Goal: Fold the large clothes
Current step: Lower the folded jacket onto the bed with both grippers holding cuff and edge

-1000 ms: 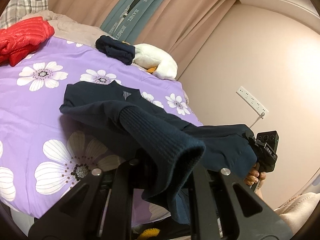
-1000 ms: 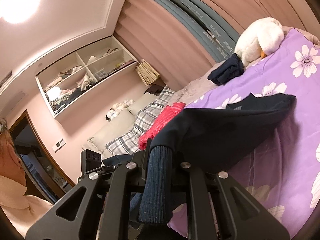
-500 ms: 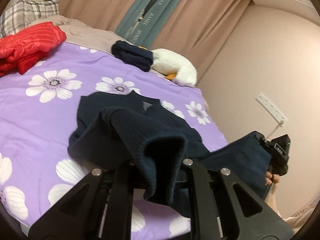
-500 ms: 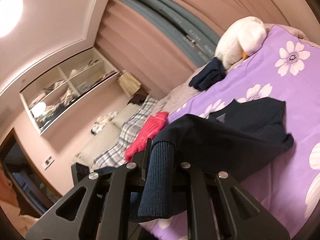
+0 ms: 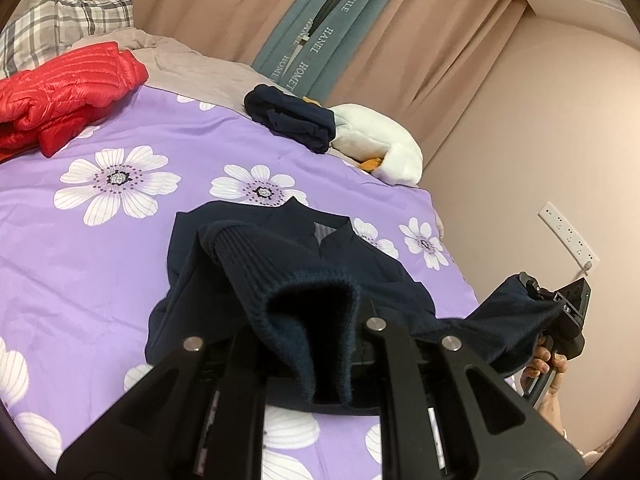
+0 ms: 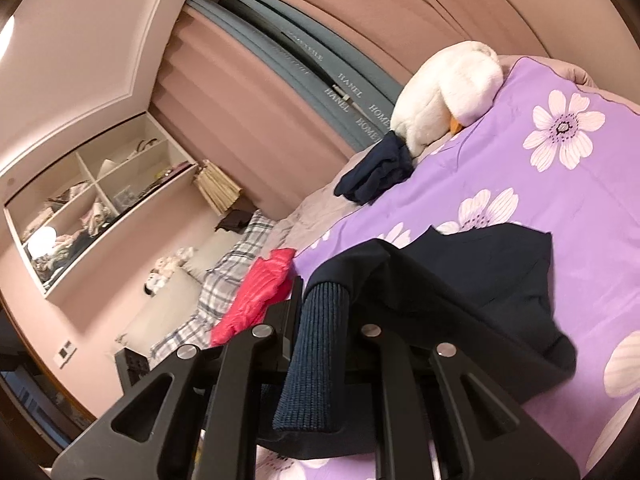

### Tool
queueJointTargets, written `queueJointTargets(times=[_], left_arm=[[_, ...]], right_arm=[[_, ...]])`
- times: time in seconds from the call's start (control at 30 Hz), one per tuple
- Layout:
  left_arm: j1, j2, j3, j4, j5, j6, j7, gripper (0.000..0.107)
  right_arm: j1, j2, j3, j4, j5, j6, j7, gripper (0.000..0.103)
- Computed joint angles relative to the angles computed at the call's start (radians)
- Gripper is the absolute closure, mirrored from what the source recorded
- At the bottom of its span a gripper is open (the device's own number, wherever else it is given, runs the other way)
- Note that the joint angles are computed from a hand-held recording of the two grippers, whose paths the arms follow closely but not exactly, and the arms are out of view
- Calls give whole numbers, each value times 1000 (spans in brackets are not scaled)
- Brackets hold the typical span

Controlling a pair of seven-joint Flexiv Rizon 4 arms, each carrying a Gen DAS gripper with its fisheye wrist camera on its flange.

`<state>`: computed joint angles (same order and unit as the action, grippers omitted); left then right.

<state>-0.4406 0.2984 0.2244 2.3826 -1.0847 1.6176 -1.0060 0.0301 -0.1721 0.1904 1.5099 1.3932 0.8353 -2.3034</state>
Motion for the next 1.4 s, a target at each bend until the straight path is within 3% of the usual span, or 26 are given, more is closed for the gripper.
queueJointTargets(times=[0.23, 0.73, 1.0, 1.4], left_arm=[[40, -89, -6, -77, -67, -24, 79, 95], [268, -261, -147, -199, -201, -96, 182, 95], [419, -383, -179, -270, -15, -220, -16, 95], [578, -609, -175, -551, 442, -486, -456, 94]], right_arm=[[41, -86, 20, -87, -112, 88, 50, 90], [58, -272, 106, -225, -389, 252, 217, 90], [119, -371, 95, -264, -632, 308, 367, 90], [205, -580, 34, -488, -985, 253, 677, 90]])
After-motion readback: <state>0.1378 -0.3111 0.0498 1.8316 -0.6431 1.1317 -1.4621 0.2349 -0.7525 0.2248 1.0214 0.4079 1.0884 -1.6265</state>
